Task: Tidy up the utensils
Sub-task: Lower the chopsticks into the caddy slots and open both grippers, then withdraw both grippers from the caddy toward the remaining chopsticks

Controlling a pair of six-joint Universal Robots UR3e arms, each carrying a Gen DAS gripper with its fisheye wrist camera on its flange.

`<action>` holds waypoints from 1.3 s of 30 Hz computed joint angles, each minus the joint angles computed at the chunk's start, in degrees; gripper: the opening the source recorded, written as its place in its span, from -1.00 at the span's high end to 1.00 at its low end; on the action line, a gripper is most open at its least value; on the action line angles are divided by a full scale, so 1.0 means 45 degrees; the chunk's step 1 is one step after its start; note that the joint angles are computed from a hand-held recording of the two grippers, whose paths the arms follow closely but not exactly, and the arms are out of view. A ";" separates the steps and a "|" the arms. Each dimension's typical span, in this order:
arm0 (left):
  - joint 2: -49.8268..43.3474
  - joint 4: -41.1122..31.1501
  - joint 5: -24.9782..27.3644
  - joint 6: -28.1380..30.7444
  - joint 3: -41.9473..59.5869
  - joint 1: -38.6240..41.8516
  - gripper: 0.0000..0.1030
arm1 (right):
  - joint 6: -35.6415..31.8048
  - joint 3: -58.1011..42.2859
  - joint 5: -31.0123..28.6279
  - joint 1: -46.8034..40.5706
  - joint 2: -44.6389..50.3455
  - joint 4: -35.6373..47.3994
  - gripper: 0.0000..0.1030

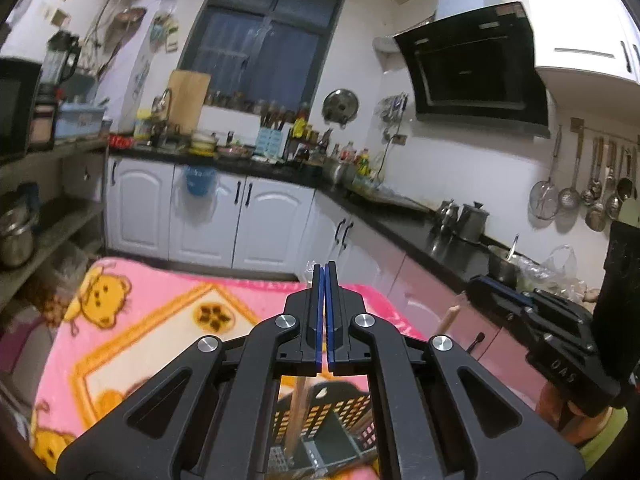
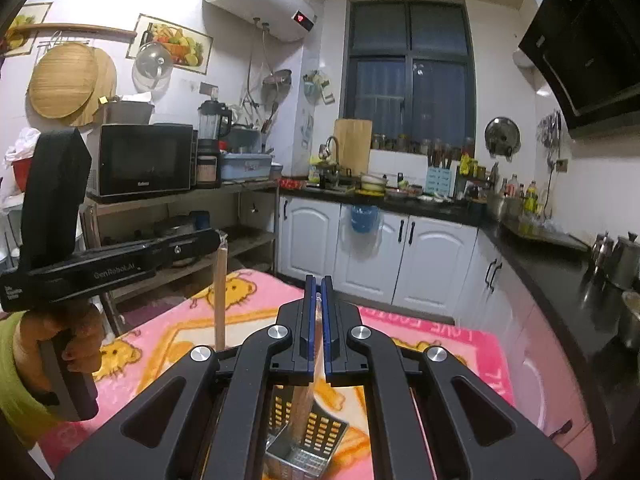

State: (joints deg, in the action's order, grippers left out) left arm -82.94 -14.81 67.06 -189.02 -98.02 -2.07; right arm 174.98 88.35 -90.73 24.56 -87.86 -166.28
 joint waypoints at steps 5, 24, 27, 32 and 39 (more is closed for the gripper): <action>0.0128 0.0160 -0.0128 0.0093 -0.0995 0.0198 1.00 | 0.0385 0.0575 0.0225 -0.0133 0.0106 -0.0212 0.93; 0.1846 -0.0038 0.0013 0.0732 -0.3786 0.0731 -0.13 | 0.0863 0.3201 -0.0536 -0.0044 -0.0927 -0.1092 0.11; 0.2301 -0.0089 0.0054 0.0844 -0.4256 0.0844 -0.38 | 0.0751 0.3579 -0.0773 0.0108 -0.1160 -0.1225 -0.01; 0.2902 -0.0151 0.0259 0.0906 -0.4848 0.0930 -0.67 | 0.0728 0.4371 -0.0935 0.0335 -0.1642 -0.1519 -0.12; 0.3845 -0.0077 0.0660 0.0890 -0.5821 0.0916 -0.79 | 0.0913 0.5546 -0.1131 0.0711 -0.2279 -0.1991 -0.20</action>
